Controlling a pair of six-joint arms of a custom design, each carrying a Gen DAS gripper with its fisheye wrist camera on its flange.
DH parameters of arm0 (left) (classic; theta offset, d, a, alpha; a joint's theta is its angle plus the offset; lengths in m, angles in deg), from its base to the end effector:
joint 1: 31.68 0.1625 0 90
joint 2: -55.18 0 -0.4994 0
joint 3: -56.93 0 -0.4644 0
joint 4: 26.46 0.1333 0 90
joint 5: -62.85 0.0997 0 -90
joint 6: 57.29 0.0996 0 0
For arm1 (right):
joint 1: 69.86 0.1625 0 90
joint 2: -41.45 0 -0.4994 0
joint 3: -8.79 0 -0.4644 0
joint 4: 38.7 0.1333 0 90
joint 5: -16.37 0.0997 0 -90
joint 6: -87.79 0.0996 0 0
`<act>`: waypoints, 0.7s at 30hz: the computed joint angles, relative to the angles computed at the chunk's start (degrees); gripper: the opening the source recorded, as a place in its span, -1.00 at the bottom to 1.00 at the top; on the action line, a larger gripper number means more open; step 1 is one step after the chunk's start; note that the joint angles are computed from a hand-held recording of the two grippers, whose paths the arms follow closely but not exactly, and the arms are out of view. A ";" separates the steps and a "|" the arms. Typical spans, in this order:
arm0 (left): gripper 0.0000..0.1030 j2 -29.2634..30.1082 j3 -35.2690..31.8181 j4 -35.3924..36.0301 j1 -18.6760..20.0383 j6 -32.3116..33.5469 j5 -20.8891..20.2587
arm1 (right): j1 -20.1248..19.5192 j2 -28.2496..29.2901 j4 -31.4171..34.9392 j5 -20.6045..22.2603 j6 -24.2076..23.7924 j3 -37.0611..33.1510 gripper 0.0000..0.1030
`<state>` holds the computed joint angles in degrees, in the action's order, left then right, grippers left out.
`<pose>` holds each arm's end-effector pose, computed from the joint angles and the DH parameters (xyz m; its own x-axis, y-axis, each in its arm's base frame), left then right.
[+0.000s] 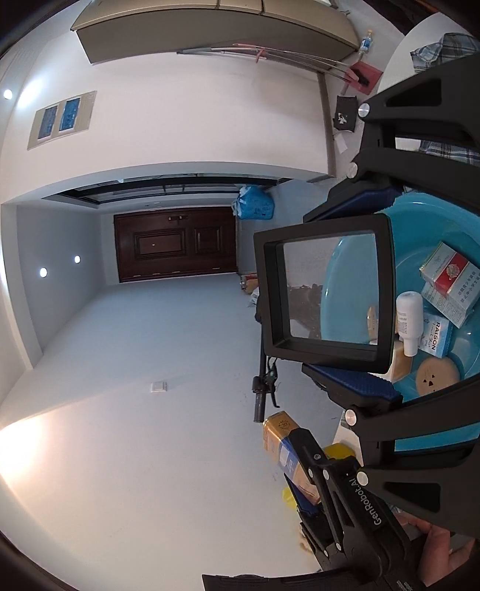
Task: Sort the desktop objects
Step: 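Lift and carry the Liqun pack and magnifier over the turquoise basin, then lower Liqun pack into basin and open left tool while right tool lowers magnifier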
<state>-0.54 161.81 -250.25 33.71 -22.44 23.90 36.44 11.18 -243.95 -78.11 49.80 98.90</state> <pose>-0.0818 -0.6848 0.3172 -0.7114 -0.3142 -0.6287 0.5428 0.3225 -0.7755 0.3458 -0.7355 0.0384 -0.6703 -0.5073 0.5417 -0.7257 0.2952 -0.6215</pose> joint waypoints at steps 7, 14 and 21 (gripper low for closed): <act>0.17 1.87 -3.67 14.68 3.60 -8.66 0.95 | -0.93 1.95 5.64 -3.16 1.55 -4.01 0.35; 0.16 2.57 -4.95 24.81 5.44 -14.75 2.78 | -0.89 3.60 15.51 -9.79 2.15 -7.86 0.35; 0.16 1.44 -5.28 37.23 7.17 -25.74 3.39 | -1.00 4.36 21.37 -15.16 2.73 -8.92 0.35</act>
<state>0.90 156.53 -213.02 40.89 -48.18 27.28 35.45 15.54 -222.57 -93.27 52.54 89.98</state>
